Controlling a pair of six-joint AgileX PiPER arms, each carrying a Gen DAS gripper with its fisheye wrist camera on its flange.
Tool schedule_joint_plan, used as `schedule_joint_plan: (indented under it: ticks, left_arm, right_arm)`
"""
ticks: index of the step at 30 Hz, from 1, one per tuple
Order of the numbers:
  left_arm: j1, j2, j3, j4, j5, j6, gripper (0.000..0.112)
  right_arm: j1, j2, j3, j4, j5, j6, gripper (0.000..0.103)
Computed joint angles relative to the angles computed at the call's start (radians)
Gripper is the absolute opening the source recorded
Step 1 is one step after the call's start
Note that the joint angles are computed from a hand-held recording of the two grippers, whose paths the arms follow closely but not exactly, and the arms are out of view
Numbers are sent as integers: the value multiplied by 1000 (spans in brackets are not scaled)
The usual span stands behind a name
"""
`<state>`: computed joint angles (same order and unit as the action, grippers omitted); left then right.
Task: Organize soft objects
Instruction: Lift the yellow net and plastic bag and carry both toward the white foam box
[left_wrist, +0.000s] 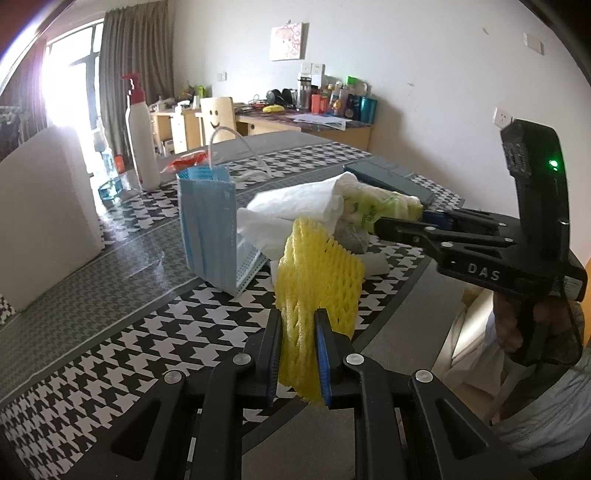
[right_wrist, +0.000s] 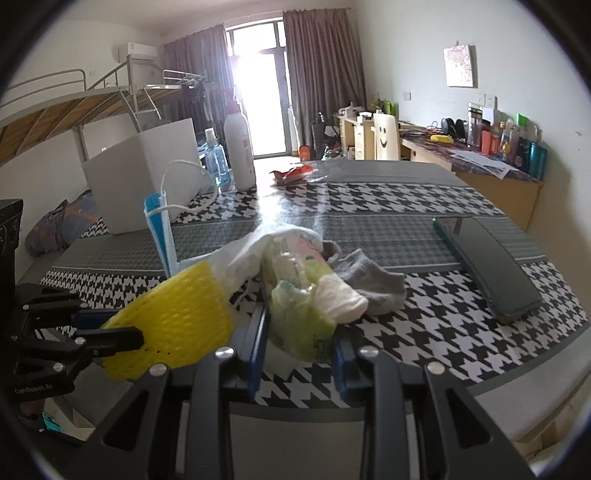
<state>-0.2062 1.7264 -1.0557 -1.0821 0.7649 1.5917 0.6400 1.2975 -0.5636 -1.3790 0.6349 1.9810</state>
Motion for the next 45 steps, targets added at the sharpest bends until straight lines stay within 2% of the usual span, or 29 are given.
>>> schedule_joint_plan:
  ticks: [13,20,35,45]
  left_arm:
    - [92,-82,27,-30,90,39,18]
    - [113,-111,33,-46,105,41,18]
    - [157,-176,45,-113,118,77,18]
    - [219,-194,29,-179,151,118,18]
  right_arm:
    - [77,-49,11,-9,97,40,35]
    - [93,-50,-3,-6,114,27,35]
    - [171,-50,-62,-3,205,-16,35]
    - [179,-42,-107,-40,216,-42,35]
